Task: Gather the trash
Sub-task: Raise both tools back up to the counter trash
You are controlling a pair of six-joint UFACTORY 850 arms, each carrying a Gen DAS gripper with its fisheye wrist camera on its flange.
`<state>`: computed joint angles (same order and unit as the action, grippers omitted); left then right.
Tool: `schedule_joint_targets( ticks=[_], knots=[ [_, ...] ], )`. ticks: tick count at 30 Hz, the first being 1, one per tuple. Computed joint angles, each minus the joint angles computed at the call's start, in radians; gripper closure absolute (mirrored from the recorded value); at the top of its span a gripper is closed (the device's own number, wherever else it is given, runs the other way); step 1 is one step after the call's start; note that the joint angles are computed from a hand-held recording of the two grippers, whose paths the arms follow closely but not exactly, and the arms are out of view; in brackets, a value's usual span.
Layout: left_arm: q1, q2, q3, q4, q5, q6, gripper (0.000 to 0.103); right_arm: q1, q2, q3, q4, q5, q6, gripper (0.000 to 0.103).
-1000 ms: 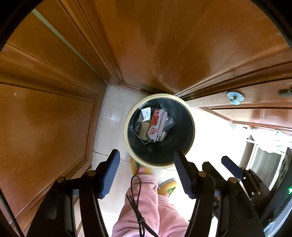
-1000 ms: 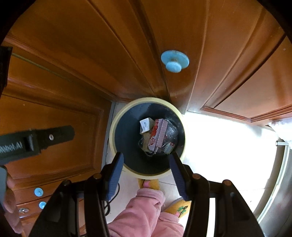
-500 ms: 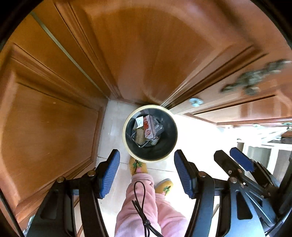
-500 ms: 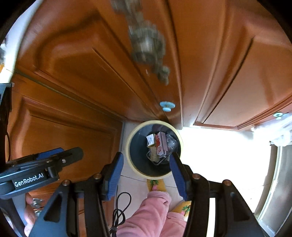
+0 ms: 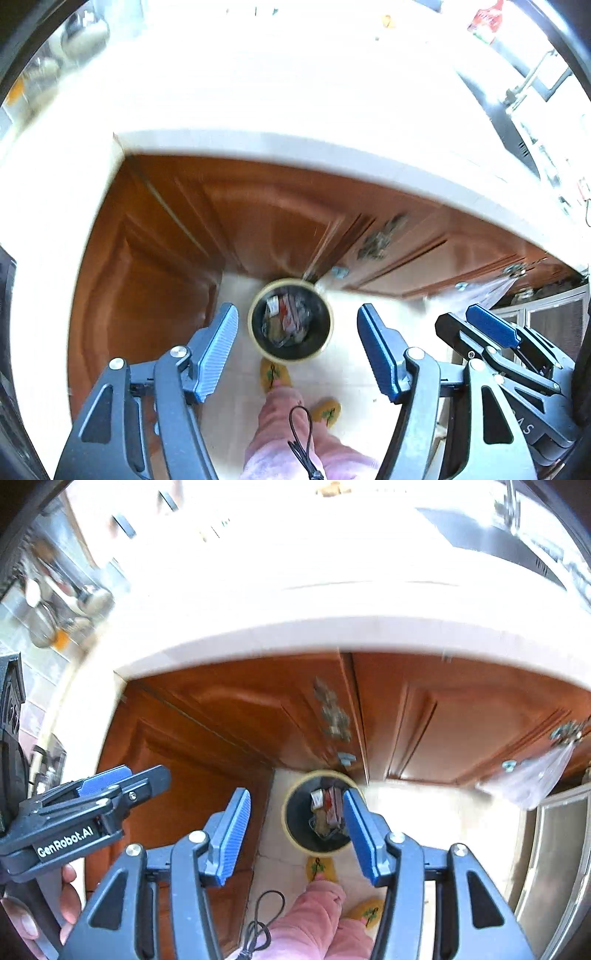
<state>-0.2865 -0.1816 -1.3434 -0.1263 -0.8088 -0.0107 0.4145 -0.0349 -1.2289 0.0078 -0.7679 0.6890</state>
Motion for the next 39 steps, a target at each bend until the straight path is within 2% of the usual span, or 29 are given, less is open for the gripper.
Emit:
schedule_joint_targets(
  ticks=[9, 17, 25, 34, 39],
  knots=[
    [-0.017, -0.004, -0.145, 0.056, 0.027, -0.024, 0.037, -0.011, -0.01, -0.137, -0.116, -0.029, 0.025, 0.05],
    [-0.02, -0.074, -0.326, 0.098, 0.032, -0.026, 0.037, -0.052, -0.072, -0.262, -0.207, -0.023, 0.05, 0.05],
    [0.0, -0.159, -0.513, 0.082, 0.038, 0.03, 0.03, -0.071, -0.16, -0.446, -0.297, -0.082, 0.088, 0.05],
    [0.029, -0.333, -0.807, -0.006, -0.055, 0.126, 0.029, -0.063, -0.269, -0.654, -0.379, -0.174, 0.152, 0.05],
    [0.042, -0.44, -0.994, -0.058, -0.125, 0.165, 0.023, -0.058, -0.351, -0.802, -0.426, -0.245, 0.159, 0.05]
  ],
)
